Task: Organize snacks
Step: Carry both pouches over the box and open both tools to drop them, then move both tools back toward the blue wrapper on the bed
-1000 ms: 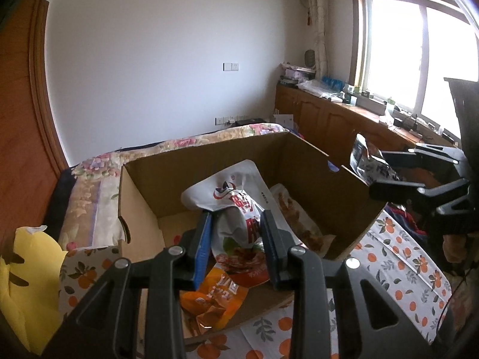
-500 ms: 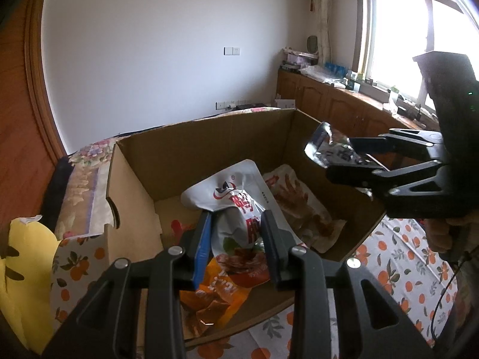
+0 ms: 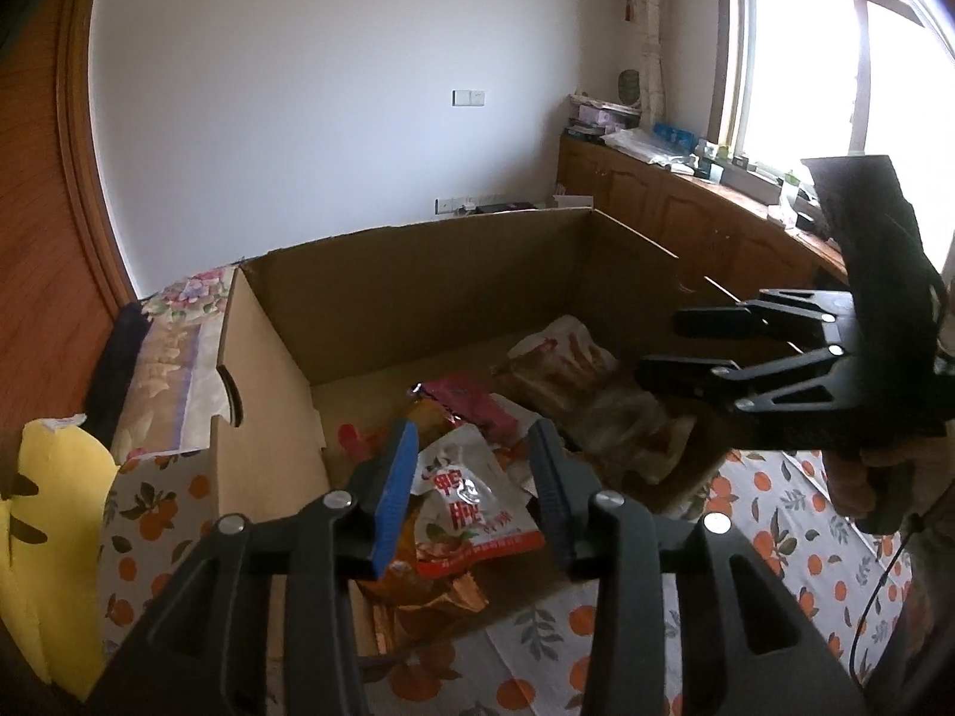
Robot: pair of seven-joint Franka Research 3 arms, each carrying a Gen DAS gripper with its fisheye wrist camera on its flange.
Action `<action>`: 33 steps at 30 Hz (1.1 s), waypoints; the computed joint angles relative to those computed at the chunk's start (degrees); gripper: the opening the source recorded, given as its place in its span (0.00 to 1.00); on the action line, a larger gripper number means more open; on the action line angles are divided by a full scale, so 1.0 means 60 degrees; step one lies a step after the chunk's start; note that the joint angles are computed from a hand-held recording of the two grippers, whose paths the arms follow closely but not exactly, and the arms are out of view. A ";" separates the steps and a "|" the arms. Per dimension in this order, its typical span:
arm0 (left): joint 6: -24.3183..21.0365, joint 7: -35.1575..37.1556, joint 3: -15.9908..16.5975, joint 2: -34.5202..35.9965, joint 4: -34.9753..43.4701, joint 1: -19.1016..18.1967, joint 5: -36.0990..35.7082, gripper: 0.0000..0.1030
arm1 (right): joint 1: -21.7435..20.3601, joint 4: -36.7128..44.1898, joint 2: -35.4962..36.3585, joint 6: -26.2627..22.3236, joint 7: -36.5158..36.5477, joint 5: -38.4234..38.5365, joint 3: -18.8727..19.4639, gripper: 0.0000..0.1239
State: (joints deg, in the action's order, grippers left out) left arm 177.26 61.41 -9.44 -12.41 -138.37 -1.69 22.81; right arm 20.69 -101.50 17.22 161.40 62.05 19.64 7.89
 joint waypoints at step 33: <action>-0.0425 -0.1862 -0.1471 -0.4304 -0.3330 -0.1163 -0.0027 0.46 | 0.2138 -0.6967 -0.6249 0.1681 -0.3266 0.4944 -0.1316 0.52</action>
State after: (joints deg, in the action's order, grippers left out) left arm 174.71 50.24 -18.27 -38.23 -158.35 -8.66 22.64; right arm 33.52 -143.30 -20.27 171.48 42.45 49.30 -0.01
